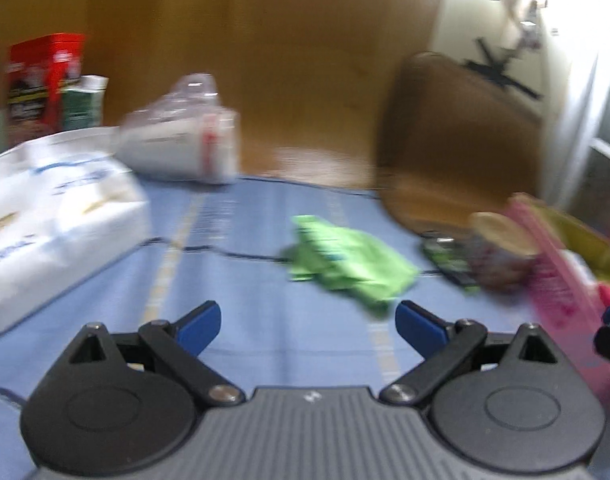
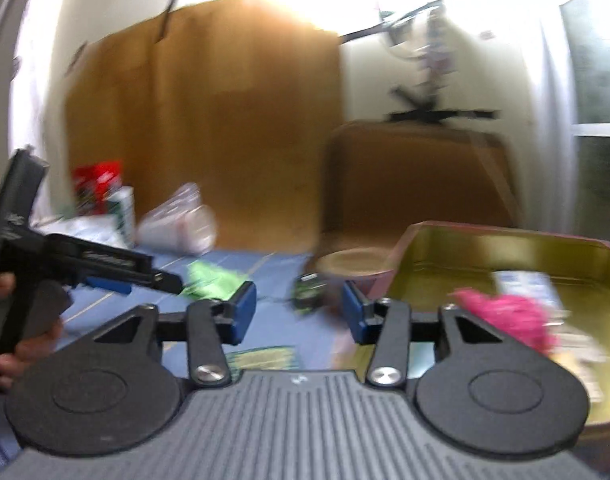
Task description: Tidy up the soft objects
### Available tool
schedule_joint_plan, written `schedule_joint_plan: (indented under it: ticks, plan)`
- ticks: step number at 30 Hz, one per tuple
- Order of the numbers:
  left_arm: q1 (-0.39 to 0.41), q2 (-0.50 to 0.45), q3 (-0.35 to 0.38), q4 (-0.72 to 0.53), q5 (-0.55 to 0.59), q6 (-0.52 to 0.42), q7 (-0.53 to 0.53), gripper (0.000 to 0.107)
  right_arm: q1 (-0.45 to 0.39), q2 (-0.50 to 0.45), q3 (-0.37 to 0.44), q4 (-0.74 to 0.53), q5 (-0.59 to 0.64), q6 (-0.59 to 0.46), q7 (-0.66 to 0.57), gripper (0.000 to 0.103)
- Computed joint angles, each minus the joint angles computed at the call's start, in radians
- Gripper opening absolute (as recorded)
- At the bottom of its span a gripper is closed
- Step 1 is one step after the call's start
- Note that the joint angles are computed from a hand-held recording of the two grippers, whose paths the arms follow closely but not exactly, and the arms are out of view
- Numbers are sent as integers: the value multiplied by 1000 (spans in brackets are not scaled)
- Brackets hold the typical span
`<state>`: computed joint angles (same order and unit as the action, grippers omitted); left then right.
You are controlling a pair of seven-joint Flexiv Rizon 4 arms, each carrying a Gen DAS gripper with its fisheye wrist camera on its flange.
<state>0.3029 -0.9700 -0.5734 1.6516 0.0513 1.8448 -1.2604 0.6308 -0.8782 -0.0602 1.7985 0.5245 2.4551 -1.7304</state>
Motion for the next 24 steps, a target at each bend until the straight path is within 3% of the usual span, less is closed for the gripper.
schedule_joint_plan:
  ticks: [2,8,13,16,18,21,24]
  plan:
    - [-17,-3,34,-10,-19,4,-12,97,8,7,-13,-35,-9,-87,-7,37]
    - [-51,2,81,-20,-51,-16,-28,96,51,-2,-116,-167,2,-353,57,37]
    - [-46,3,80,-11,-56,-6,-35,96,111,-34,-248,-262,24,-549,173,38]
    - [-20,-5,49,-6,-41,-2,-38,97,157,-78,-374,-344,26,-696,297,39]
    - [6,-15,18,-2,-28,-1,-40,98,136,-101,-396,-416,-24,-804,352,43]
    - [37,-30,-19,1,-13,2,-45,99,146,-177,-518,-527,-135,-964,484,54]
    - [67,-46,-56,2,0,1,-52,100,101,-228,-546,-658,-258,-1174,507,58]
